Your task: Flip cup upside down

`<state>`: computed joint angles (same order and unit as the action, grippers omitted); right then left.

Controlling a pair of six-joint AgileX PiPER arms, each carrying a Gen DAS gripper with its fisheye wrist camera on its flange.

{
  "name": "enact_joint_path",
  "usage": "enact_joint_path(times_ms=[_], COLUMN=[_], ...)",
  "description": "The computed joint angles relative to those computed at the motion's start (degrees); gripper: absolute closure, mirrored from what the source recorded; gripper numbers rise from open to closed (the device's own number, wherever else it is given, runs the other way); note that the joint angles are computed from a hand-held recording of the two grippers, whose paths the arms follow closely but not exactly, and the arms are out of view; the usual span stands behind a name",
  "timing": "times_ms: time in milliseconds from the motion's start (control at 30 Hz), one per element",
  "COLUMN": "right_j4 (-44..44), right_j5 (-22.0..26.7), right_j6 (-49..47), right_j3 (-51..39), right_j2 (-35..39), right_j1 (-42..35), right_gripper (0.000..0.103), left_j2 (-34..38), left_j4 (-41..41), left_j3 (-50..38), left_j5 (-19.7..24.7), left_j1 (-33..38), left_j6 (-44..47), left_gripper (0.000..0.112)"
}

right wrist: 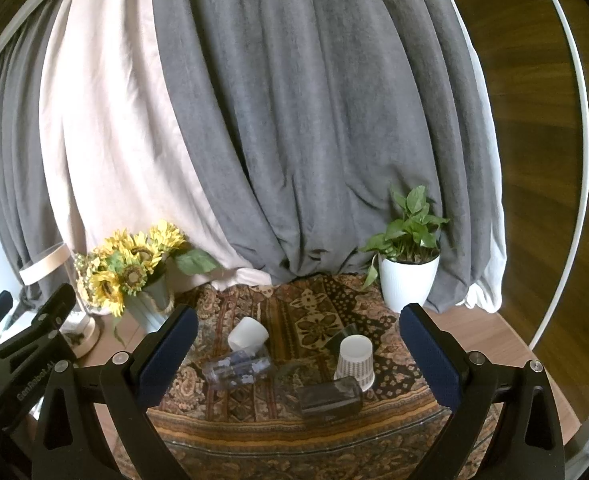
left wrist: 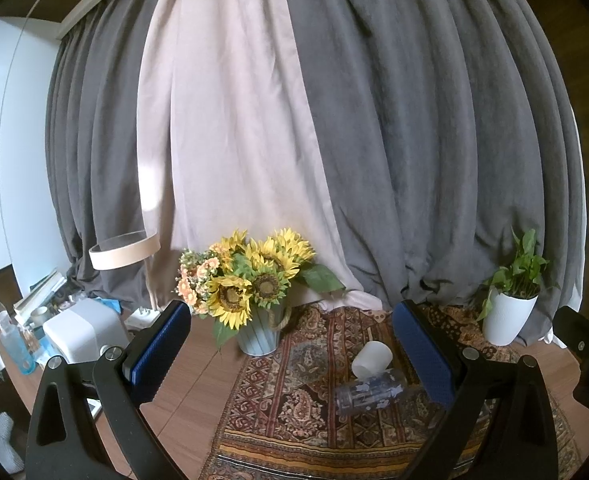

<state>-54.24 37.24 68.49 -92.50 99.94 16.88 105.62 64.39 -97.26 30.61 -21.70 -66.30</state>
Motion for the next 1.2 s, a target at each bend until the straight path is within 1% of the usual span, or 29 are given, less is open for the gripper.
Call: enact_joint_path(times_ms=[333, 833, 1033, 1100, 1200], right_j4=[0.72, 0.35, 1.03, 2.87, 7.78], right_j5=[0.70, 0.74, 2.08, 2.51, 4.08], right_j6=[-0.77, -0.42, -1.61, -3.47, -8.32], right_j3=[-1.31, -1.72, -5.69, -7.92, -13.15], right_j2=[0.75, 1.73, 4.68, 6.29, 9.94], right_j1=[0.15, -0.13, 0.10, -0.09, -0.60], right_gripper=[0.002, 0.002, 0.002, 0.002, 0.002], left_j2=[0.21, 1.51, 3.85, 4.85, 8.09], left_j4=[-0.23, -2.27, -8.73, -10.27, -16.44], left_j3=[-0.12, -1.41, -4.94, -6.20, -10.74], left_j5=[-0.42, -3.14, -4.78, -4.45, -2.59], left_j1=[0.14, 1.60, 3.30, 3.72, 4.73], left_j6=[0.31, 3.51, 10.75, 12.45, 19.91], left_gripper=[0.009, 0.009, 0.009, 0.009, 0.009])
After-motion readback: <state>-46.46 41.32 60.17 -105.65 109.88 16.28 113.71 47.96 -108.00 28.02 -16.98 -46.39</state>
